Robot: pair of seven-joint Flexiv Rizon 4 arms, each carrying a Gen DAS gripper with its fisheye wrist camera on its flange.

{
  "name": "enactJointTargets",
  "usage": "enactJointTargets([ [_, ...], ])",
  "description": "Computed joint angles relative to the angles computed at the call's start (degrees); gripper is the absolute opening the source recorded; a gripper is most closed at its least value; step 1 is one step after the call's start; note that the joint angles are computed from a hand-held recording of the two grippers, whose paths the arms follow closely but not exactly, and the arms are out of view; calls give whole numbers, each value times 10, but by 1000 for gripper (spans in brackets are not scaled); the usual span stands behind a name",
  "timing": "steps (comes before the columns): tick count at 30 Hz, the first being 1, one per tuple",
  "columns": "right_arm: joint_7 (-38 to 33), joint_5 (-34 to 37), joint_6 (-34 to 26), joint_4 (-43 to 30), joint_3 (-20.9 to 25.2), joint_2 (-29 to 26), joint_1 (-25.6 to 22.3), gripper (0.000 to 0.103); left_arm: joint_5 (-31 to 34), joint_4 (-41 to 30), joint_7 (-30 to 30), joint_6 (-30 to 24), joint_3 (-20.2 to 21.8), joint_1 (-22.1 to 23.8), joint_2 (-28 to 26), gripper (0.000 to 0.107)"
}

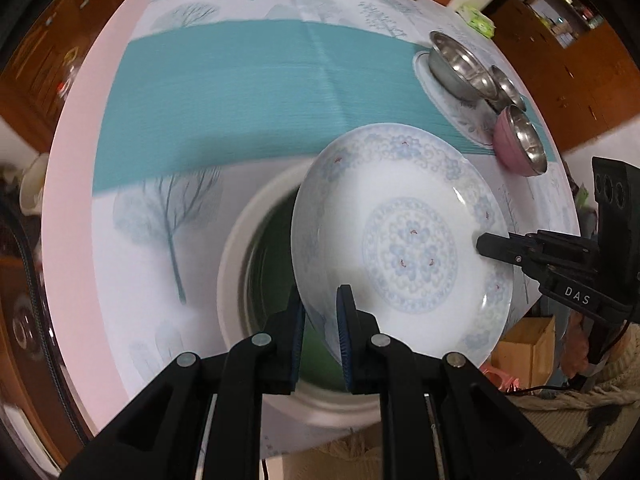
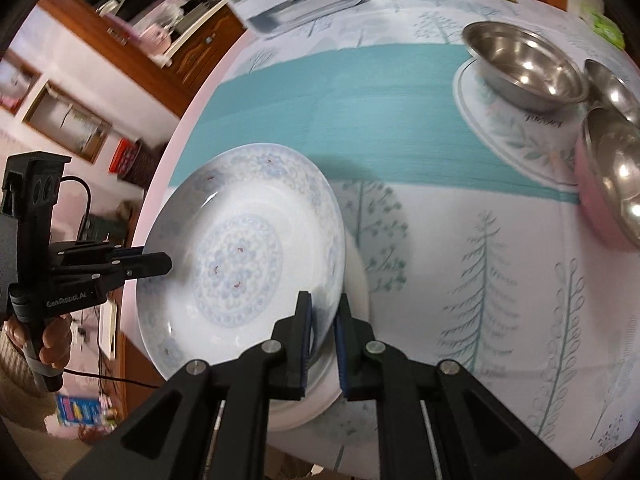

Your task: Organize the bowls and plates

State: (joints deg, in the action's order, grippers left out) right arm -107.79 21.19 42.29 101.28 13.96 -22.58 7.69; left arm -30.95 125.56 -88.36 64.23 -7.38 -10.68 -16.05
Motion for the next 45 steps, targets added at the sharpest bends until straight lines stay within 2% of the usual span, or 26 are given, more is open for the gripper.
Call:
enactJointTargets([
  [8, -13, -17, 12, 20, 5, -1, 15, 11, 15, 37, -59, 28, 4, -16, -1, 12],
  [13, -5, -29, 14, 25, 4, -7, 23, 11, 7, 44, -62, 39, -6, -11, -8, 12],
  [19, 5, -50, 23, 29, 2, -16, 29, 11, 29, 35, -79, 32, 0, -12, -17, 12],
  [23, 3, -47, 19, 25, 7, -19, 24, 11, 1, 41, -64, 31, -13, 1, -16, 13],
  [26, 1, -51, 21, 27, 6, -20, 24, 11, 2, 44, -62, 29, -8, 0, -11, 19],
  [30, 4, -68, 36, 35, 4, -16, 32, 12, 59, 30, -97, 38, 16, -16, -5, 35],
  [36, 16, -76, 24, 24, 4, -17, 33, 14, 95, 4, -115, 28, 19, -16, -4, 47],
  [41, 17, -75, 32, 28, 3, -9, 31, 14, 118, -14, -121, 20, 20, -21, -5, 51],
  [45, 17, -75, 34, 33, 3, -2, 29, 14, 107, -17, -103, 22, 8, -17, -7, 52],
])
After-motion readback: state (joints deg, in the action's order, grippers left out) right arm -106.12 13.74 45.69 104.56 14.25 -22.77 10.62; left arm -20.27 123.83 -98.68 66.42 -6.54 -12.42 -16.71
